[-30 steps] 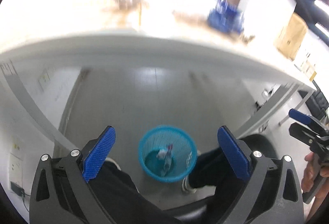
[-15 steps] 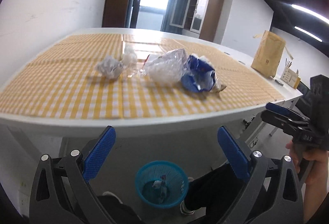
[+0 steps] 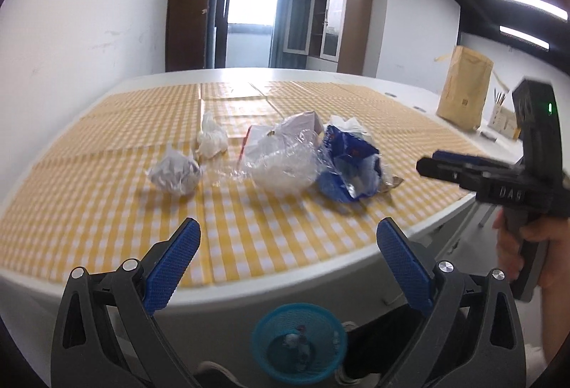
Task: Collect trash
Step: 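Raise both tools back toward the trash on the table, then grasp the clear plastic bag with the left gripper while the right grasps the blue tissue bag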
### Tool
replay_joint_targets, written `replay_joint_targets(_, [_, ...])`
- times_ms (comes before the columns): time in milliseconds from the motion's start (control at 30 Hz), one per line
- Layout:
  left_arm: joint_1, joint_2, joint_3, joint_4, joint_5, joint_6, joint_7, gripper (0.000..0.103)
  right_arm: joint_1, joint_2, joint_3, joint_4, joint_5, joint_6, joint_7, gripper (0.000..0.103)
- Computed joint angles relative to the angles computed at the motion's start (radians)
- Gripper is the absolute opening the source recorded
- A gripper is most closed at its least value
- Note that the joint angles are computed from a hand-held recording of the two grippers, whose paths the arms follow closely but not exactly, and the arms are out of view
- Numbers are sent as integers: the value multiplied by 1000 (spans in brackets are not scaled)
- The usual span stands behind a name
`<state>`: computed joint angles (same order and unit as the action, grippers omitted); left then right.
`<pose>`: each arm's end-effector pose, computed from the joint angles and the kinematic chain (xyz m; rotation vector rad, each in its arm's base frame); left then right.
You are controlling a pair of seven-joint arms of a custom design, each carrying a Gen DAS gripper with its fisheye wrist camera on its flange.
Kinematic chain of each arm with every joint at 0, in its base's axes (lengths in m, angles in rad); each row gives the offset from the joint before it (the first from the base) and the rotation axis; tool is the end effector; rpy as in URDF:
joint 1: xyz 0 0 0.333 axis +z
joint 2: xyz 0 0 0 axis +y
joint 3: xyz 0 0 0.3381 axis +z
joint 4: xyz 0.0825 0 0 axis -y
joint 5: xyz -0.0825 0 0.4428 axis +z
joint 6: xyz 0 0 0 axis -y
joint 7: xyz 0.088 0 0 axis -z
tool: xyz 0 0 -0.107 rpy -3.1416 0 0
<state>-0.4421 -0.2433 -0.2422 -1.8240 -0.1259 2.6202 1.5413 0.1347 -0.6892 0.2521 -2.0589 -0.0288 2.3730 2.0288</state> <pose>0.4393 -0.3826 0.7761 -1.1382 2.1766 -1.3005 0.3638 0.2073 0.8198 -1.5419 1.5907 -0.6495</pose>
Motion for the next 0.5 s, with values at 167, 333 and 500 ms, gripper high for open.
replay_joint_targets(167, [-1, 83, -2, 91, -2, -38, 82, 97, 4, 88, -20, 69, 0, -26, -39, 62])
replay_joint_targets(333, [21, 167, -30, 187, 34, -96, 114, 97, 11, 159, -41, 120, 5, -50, -35, 53])
replay_joint_targets(500, [35, 257, -52, 298, 44, -163, 134, 97, 25, 220, -58, 175, -3, -86, -54, 45])
